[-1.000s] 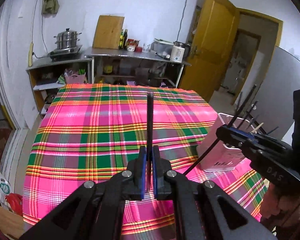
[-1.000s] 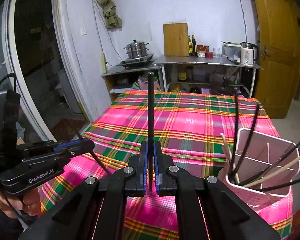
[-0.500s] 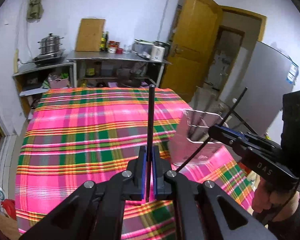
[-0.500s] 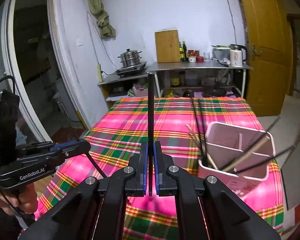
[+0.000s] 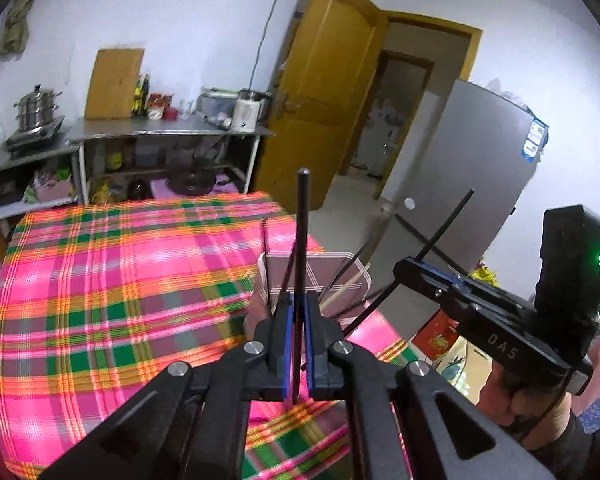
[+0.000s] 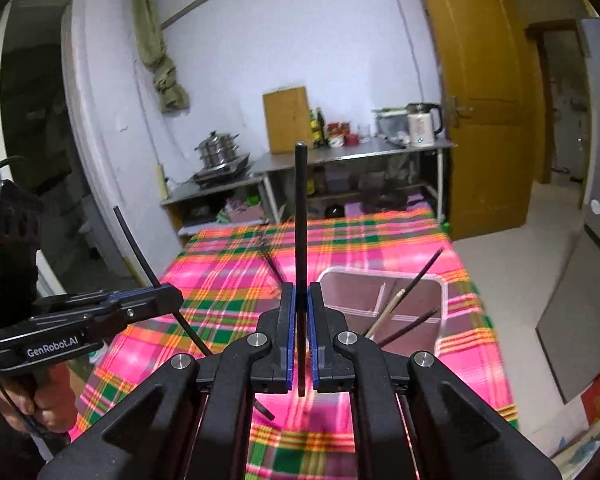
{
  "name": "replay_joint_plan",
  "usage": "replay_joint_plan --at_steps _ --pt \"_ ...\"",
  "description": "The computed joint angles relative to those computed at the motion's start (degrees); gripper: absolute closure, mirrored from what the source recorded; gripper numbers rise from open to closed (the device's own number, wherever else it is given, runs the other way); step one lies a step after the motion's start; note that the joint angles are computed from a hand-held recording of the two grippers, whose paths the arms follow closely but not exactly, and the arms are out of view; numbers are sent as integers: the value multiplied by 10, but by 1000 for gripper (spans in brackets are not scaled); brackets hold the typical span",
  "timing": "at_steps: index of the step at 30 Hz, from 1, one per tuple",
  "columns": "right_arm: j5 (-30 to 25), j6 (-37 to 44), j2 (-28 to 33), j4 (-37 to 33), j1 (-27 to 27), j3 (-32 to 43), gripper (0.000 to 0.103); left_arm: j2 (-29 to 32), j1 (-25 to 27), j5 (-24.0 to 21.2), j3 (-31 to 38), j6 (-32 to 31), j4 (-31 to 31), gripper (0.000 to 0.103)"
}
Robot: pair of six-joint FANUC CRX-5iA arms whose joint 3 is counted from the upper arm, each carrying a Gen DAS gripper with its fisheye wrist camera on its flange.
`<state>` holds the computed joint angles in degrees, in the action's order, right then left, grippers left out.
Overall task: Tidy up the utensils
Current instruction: 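Lift both held black chopsticks and carry them over the pink basket, then lower the chopsticks into the basket and open both grippers to release them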
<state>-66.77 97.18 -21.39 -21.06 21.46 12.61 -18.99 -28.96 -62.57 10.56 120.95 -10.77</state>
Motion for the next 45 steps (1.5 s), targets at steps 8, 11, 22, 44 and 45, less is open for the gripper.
replay_joint_plan --at_steps 8,11,22,44,45 --pt "35 -3 34 -3 -25 37 98 57 27 30 57 -43 21 97" --pt "46 -6 45 0 -29 41 98 82 32 31 78 -54 20 97" --pt "64 -17 77 23 -22 31 98 140 43 12 105 -71 19 97" --pt "21 -9 95 34 -12 27 96 156 42 -9 100 -82 26 88" --pt "23 -8 96 33 -13 28 96 152 45 -4 96 -83 29 81"
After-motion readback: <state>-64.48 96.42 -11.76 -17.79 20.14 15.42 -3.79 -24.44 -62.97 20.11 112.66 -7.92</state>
